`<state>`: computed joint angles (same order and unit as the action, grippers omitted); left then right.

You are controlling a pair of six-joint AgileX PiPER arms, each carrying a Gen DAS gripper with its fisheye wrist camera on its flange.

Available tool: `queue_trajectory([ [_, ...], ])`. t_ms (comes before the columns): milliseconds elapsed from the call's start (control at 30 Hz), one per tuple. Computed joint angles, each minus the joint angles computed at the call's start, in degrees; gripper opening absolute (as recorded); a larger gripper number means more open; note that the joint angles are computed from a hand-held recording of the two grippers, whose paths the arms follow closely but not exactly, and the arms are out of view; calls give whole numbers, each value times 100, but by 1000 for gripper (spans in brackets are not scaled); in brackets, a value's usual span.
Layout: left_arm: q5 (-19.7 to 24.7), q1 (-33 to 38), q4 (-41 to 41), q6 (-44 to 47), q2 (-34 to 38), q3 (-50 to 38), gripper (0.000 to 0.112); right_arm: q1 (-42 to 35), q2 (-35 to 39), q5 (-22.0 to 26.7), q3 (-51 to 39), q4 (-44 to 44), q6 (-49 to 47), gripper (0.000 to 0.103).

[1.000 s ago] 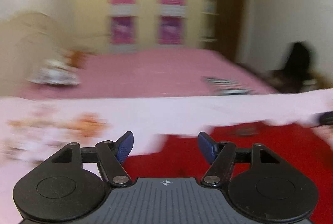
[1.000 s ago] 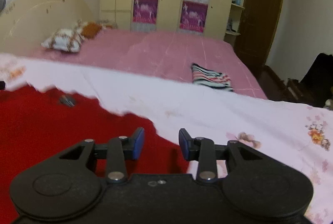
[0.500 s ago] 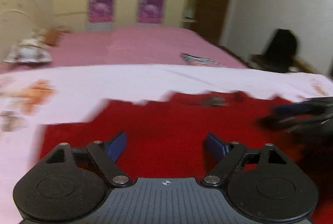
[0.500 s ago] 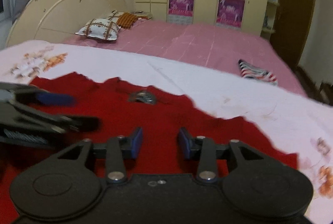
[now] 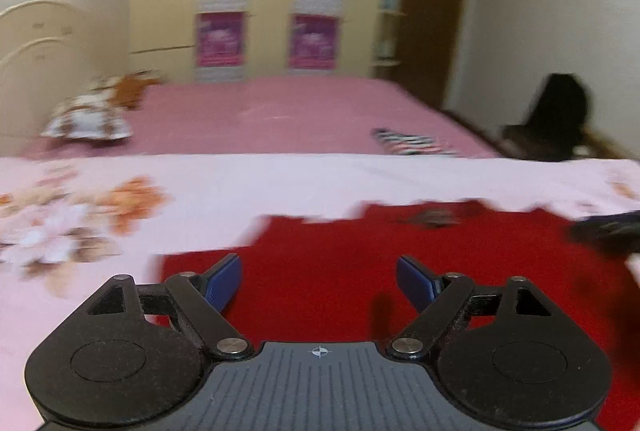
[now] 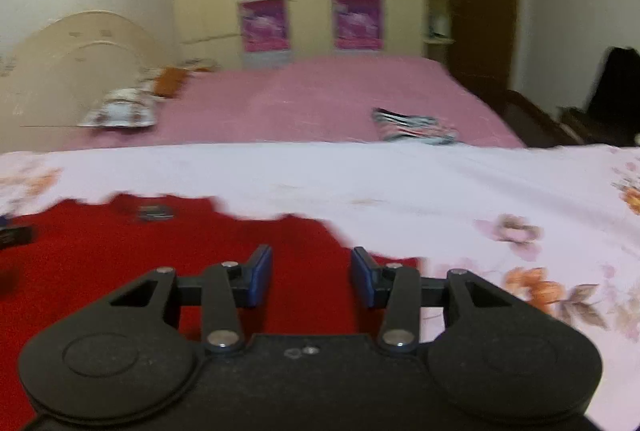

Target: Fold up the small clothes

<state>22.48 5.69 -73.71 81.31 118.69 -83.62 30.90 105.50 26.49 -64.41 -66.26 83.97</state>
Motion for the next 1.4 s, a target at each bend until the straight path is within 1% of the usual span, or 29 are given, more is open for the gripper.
queue_trajectory([
  [67, 353, -176, -147, 59, -74, 176, 84, 303, 115, -138, -119, 203, -311, 40],
  [100, 388, -264, -174, 86, -72, 235, 84, 411, 221, -198, -242, 435, -560, 39],
  [200, 217, -512, 209, -359, 22, 277, 84, 672, 536, 118, -591, 792, -1039, 41],
  [233, 150, -538, 126, -279, -22, 378, 84, 755, 673, 396, -753, 894, -1145, 36],
  [300, 93, -496, -109, 147, -104, 535, 84, 686, 673, 351, -724, 921, -1199, 37],
  [333, -109, -481, -256, 434, -187, 672, 84, 704, 648, 435, -704, 889, -1245, 37],
  [367, -192, -359, -425, 734, -174, 713, 84, 782, 600, 708, -625, 628, -1090, 37],
  [433, -271, -22, -944, 1328, -240, 902, 84, 820, 341, 1314, -150, -15, -259, 37],
  [467, -281, 139, -1155, 1496, -279, 999, 83, 717, 166, 1455, 162, -227, 218, 37],
  [500, -61, 305, -1343, 1625, -285, 1047, 83, 515, -28, 1403, 504, -373, 630, 37],
  [533, -13, 328, -1302, 1585, -309, 1063, 83, 306, -235, 1121, 776, -453, 869, 37],
  [567, -189, 217, -1138, 1509, -350, 1058, 83, 188, -354, 921, 859, -392, 879, 37],
  [600, -352, 107, -985, 1362, -409, 1075, 83, 194, -342, 950, 760, -251, 659, 37],
  [633, -392, 13, -912, 1147, -461, 1069, 83, 306, -301, 1128, 635, -193, 538, 37],
  [667, -205, 16, -1069, 1161, -592, 1170, 83, 447, -337, 1210, 571, -221, 538, 38],
  [733, 30, -53, -1377, 1331, -781, 1379, 83, 710, -508, 1002, 654, -419, 752, 37],
  [833, 254, -211, -1174, 1152, -859, 1570, 83, 1130, -201, 839, 252, 154, 40, 37],
  [900, 247, -318, -1099, 1144, -833, 1697, 83, 1366, -52, 689, 181, 279, -73, 38],
  [967, 88, -394, -1404, 1581, -818, 1853, 83, 1602, 248, 1045, -37, 383, -278, 39],
  [1000, 194, -302, -1559, 1746, -809, 1888, 83, 1663, 262, 1105, 20, 240, -131, 39],
  [1067, 40, -203, -1543, 1822, -926, 1979, 83, 1644, 82, 1116, 241, 154, -6, 40],
  [1100, -85, -115, -1630, 1969, -985, 2036, 83, 1632, -25, 1253, 369, 77, 72, 40],
  [1133, -141, 34, -1743, 2101, -1116, 2174, 83, 1622, -130, 1585, 498, 26, 274, 40],
  [1167, -69, 275, -1752, 2152, -1146, 2212, 83, 1507, -289, 1689, 715, 6, 467, 40],
  [1233, 347, 681, -1489, 2103, -1011, 2106, 83, 1126, -764, 1505, 1309, -79, 884, 40],
  [1267, 311, 644, -1370, 2072, -996, 2055, 83, 992, -922, 1309, 1482, -83, 882, 41],
  [1300, 200, 556, -1186, 1912, -1012, 2003, 83, 974, -912, 1300, 1426, 0, 737, 41],
  [1367, 168, 436, -986, 1414, -1144, 1994, 83, 1144, -712, 1668, 1021, 198, 448, 41],
  [1400, 267, 422, -1180, 1459, -1284, 2111, 83, 1256, -692, 1748, 911, 175, 559, 40],
])
